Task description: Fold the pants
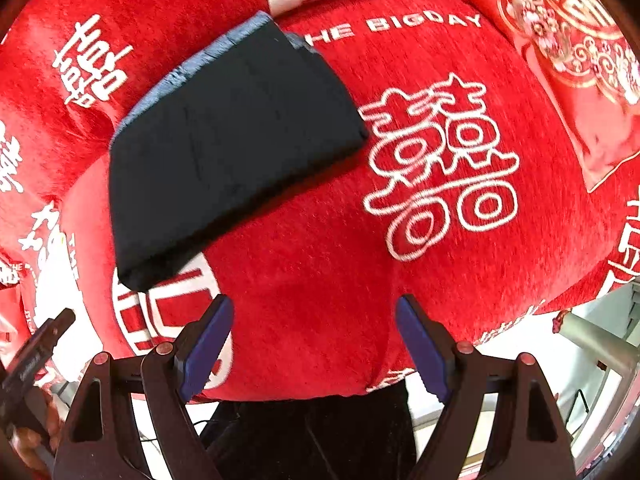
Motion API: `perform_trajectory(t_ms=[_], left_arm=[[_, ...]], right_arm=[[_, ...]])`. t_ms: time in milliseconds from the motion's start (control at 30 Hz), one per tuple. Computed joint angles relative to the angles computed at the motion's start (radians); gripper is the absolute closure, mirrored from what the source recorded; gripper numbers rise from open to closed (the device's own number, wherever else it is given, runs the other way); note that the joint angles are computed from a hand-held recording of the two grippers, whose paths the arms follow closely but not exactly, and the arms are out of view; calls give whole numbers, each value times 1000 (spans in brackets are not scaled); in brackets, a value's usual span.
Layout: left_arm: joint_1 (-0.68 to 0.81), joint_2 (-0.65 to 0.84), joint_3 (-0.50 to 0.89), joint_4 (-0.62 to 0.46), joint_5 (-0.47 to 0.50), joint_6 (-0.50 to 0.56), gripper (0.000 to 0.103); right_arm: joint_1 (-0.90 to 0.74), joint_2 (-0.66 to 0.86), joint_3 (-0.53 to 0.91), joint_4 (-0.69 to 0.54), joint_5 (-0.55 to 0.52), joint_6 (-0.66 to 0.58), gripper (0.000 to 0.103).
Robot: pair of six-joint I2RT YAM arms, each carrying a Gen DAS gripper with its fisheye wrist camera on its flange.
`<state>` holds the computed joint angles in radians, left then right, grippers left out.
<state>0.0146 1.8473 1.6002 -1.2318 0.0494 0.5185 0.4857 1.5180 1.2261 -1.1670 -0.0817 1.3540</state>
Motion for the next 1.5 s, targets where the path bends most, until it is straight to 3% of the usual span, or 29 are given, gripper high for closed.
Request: perform_trajectory(t_ms=[233,500,767,1133,1500], left_arm=[[-106,31,-76,104,-29,-143,15],[-171,67,-123,193,-70,-250,15],[-205,89,-86,183,-122,-295,15],[-234,111,-51,166,-169,-331,15],[-240,189,80,140,-67,-351,15]], right_arm=[[-92,-23,-126,72,-6,-129,18],[-256,-5,-178,157,3,-348,18],[-366,44,-134,186,6,-514,18],[-434,87,-134,262,-41,-616,18],[-524,100,-156,314,-80,-702,17]])
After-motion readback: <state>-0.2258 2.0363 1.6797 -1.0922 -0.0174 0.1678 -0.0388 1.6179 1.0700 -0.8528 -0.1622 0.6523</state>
